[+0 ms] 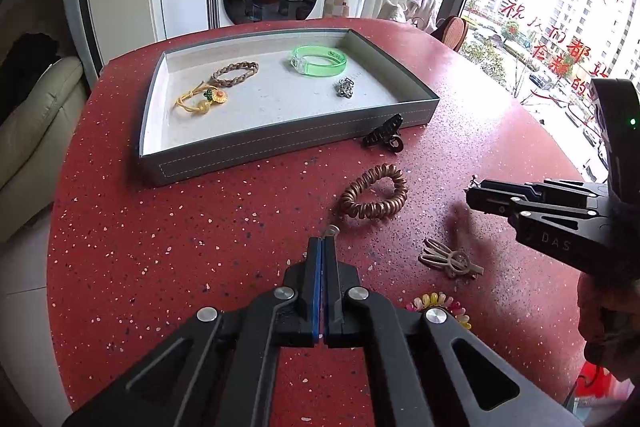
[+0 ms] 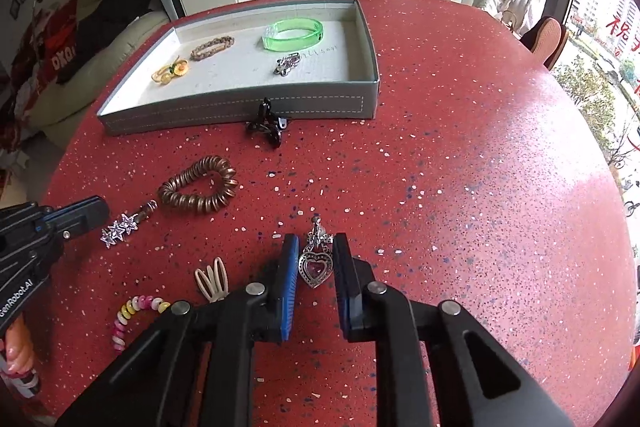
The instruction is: Organize jewelry
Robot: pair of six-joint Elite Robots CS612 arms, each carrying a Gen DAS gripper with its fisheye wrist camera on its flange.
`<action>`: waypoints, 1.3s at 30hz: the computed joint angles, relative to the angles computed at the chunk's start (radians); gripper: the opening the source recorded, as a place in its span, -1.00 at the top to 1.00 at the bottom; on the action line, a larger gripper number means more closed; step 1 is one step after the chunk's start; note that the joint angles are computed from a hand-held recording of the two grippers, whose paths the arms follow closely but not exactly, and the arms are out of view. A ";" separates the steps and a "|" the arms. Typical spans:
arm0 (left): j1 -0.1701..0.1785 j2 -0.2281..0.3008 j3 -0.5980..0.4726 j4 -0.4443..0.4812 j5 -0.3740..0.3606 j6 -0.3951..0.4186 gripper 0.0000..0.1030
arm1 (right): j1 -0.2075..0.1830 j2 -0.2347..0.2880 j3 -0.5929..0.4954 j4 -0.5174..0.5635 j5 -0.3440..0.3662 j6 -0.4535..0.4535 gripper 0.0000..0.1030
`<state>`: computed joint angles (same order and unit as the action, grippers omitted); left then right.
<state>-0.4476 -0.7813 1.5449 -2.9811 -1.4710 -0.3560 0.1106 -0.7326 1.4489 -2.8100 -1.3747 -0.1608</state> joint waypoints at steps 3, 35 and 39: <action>0.002 0.001 -0.001 -0.001 -0.002 -0.005 0.66 | -0.010 -0.007 0.000 -0.006 0.036 0.019 0.63; 0.010 0.055 -0.082 0.126 -0.002 0.200 -0.46 | -0.013 -0.033 0.025 -0.029 0.135 0.020 0.63; 0.015 0.055 -0.085 0.124 -0.037 0.229 0.32 | -0.013 -0.036 0.029 -0.037 0.141 0.020 0.63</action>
